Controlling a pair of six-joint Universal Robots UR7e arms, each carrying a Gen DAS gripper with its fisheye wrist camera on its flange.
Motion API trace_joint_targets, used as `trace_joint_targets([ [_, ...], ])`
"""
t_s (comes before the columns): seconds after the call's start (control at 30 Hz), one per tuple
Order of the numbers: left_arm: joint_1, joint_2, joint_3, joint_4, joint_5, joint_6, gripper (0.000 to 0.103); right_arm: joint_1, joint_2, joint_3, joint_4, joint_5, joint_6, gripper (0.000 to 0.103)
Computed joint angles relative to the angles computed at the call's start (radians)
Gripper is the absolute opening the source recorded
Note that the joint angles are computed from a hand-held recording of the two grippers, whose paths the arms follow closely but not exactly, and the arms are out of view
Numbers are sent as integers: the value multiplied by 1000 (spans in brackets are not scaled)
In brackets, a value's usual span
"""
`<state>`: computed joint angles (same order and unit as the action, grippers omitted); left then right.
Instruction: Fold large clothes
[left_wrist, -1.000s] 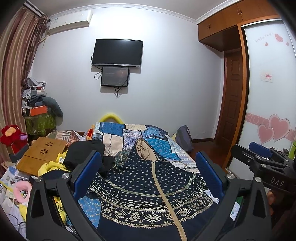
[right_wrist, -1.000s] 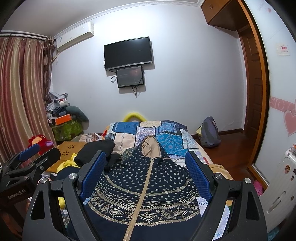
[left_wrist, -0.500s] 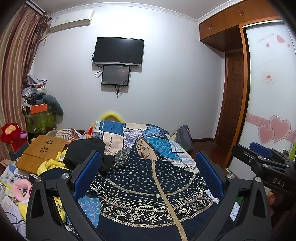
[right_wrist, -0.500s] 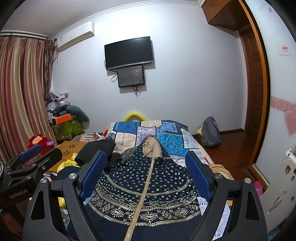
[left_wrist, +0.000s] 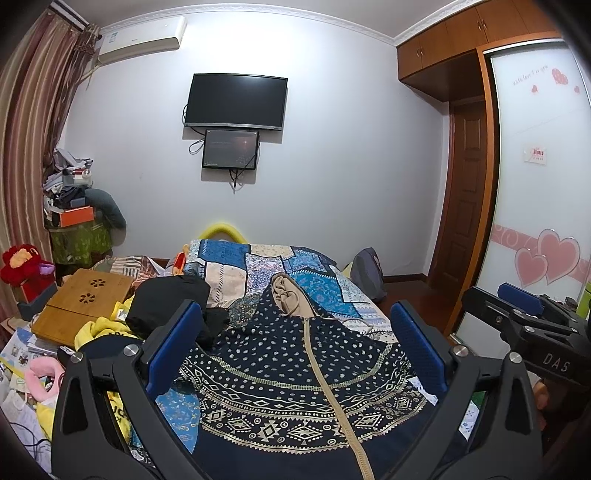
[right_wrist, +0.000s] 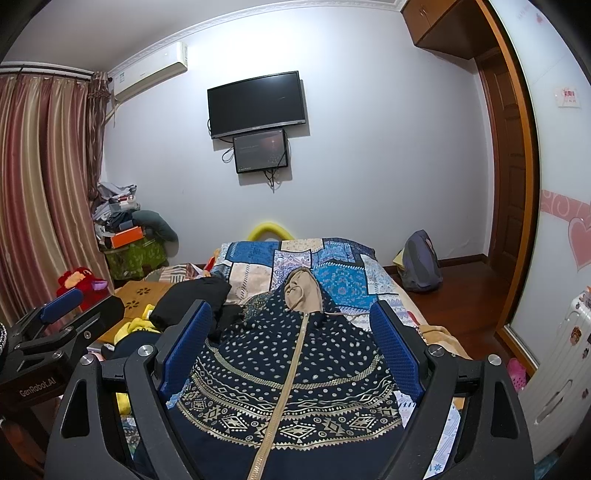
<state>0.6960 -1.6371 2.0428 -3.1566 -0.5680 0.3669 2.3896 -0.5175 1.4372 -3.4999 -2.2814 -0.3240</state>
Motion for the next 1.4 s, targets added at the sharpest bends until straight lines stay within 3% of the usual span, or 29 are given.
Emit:
trace_joint_targets([
  [0.43, 23, 10, -12, 24, -5, -16, 102, -6, 3, -12, 34, -5, 21, 85],
  [0.7, 71, 48, -58, 24, -31, 2, 103, -19, 22, -57, 59, -17, 8, 85],
  [0.93, 169, 133, -180, -5, -58, 82, 102, -55, 87, -186, 136, -24, -22, 85],
  [1.13, 282, 203, -302, 26, -77, 81, 102, -101, 149, -313, 292, -24, 5, 85],
  [1.4, 468, 308, -501, 94, -73, 46, 102, -153, 325, -641, 547, -76, -41, 85],
])
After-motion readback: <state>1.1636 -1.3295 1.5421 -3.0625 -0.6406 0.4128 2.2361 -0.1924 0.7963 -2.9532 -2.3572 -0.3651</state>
